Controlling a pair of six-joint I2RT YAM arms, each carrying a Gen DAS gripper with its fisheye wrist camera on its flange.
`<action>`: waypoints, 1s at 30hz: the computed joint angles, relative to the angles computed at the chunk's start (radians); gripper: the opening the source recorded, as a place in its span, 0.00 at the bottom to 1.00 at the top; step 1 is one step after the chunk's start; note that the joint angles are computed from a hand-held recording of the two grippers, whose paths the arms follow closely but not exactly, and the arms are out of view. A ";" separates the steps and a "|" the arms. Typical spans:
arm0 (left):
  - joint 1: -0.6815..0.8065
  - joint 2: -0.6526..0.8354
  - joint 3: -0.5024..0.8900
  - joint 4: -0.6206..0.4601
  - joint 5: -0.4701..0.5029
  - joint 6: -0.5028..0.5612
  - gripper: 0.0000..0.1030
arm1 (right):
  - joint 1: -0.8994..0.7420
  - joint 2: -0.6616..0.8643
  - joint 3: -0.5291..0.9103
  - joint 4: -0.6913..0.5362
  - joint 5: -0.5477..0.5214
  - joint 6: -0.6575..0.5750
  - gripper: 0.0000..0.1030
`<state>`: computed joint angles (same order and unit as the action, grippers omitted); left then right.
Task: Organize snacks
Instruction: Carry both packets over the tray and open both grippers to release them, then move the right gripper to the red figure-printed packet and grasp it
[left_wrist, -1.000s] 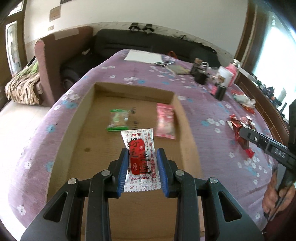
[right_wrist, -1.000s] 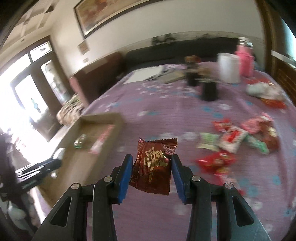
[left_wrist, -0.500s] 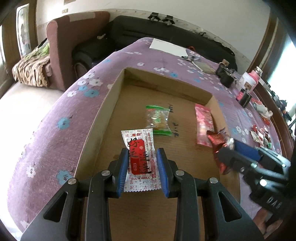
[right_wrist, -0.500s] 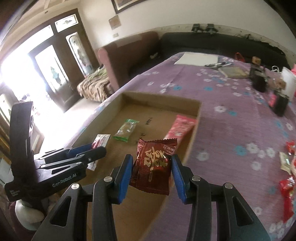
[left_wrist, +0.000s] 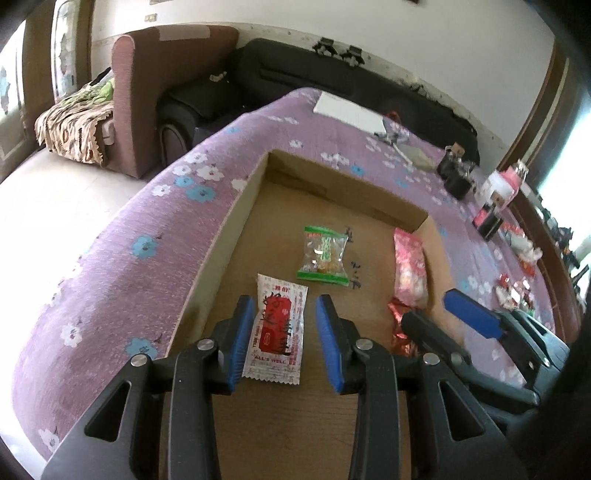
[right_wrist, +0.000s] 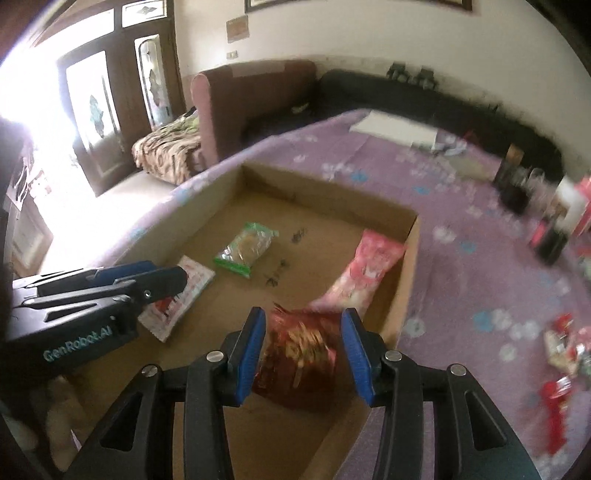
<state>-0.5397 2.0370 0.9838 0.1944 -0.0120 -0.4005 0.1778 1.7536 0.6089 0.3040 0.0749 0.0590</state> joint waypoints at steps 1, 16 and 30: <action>-0.002 -0.016 -0.014 0.008 -0.006 -0.006 0.32 | 0.028 -0.042 -0.011 -0.015 0.030 0.002 0.55; -0.341 -0.185 -0.066 -0.039 -0.265 -0.032 0.74 | -0.838 -0.493 -0.321 -0.153 -0.394 -0.375 0.70; -0.463 -0.066 0.091 -0.119 -0.190 -0.055 0.74 | -1.222 -0.119 -0.109 -0.186 -0.607 -0.525 0.70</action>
<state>-1.0031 1.9711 1.0743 0.0755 -0.2022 -0.4559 -1.0447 1.6344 0.4995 0.1176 -0.5321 -0.4655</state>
